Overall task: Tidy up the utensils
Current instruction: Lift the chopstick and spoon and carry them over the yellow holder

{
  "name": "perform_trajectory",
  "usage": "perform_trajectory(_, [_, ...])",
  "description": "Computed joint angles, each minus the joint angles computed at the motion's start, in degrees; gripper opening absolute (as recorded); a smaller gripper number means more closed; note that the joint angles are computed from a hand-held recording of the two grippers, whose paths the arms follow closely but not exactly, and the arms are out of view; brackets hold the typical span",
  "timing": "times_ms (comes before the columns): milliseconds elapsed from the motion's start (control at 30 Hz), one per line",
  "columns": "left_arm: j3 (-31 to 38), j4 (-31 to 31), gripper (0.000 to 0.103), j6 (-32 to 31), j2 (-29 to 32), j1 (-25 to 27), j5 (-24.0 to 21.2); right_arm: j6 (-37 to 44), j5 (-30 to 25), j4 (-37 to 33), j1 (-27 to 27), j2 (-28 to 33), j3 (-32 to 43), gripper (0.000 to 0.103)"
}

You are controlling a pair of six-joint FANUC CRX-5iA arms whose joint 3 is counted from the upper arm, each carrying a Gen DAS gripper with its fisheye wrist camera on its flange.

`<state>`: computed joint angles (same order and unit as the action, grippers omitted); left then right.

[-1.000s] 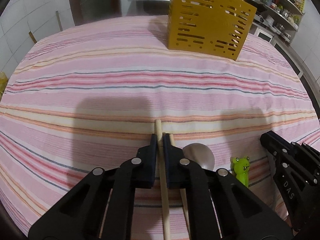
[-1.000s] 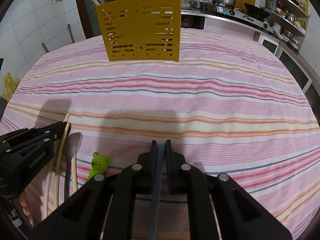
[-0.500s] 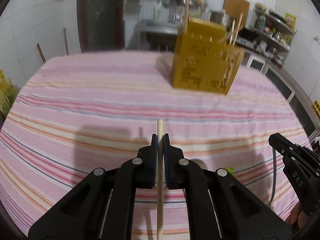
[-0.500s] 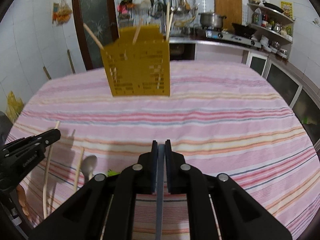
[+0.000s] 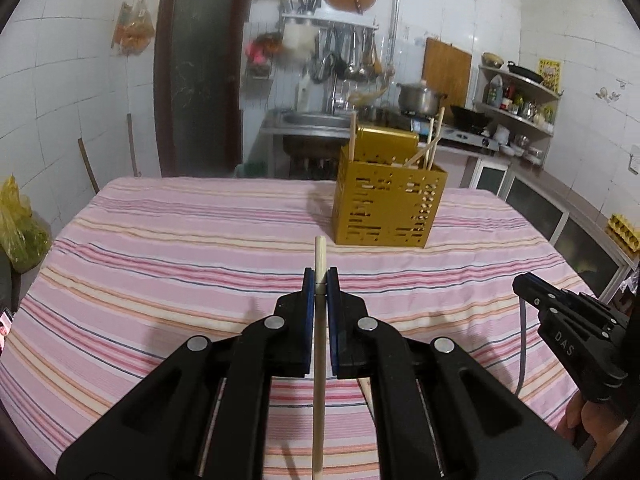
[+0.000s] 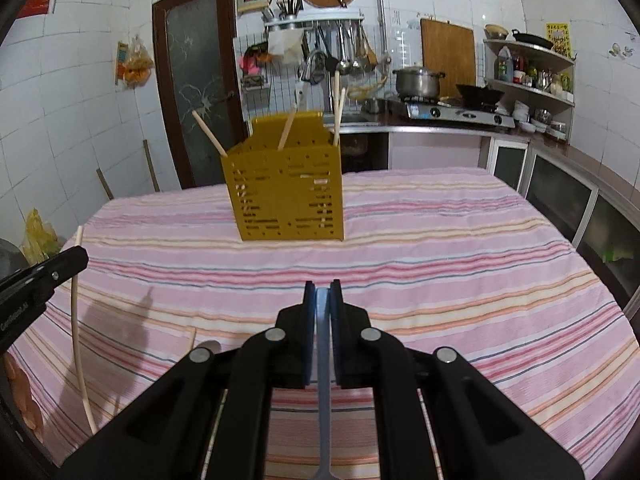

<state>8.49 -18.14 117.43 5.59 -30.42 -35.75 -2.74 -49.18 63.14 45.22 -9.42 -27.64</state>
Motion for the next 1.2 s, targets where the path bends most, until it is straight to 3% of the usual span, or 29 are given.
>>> perform_trajectory(567, [-5.5,-2.7,0.005,2.1,-5.2,0.4,6.3,-12.0,-0.7,13.7,0.9,-3.6,-5.9,0.007])
perform_trajectory(867, [-6.7,-4.8,0.005,4.3,-7.4,0.1,9.3,-13.6,-0.6,17.6,0.1,-3.9,-6.2,0.007])
perform_trajectory(1200, [-3.4,-4.7,0.005,3.4,-4.3,0.6,10.9,-12.4,0.8,18.9,-2.2,-2.4,-4.5,0.007])
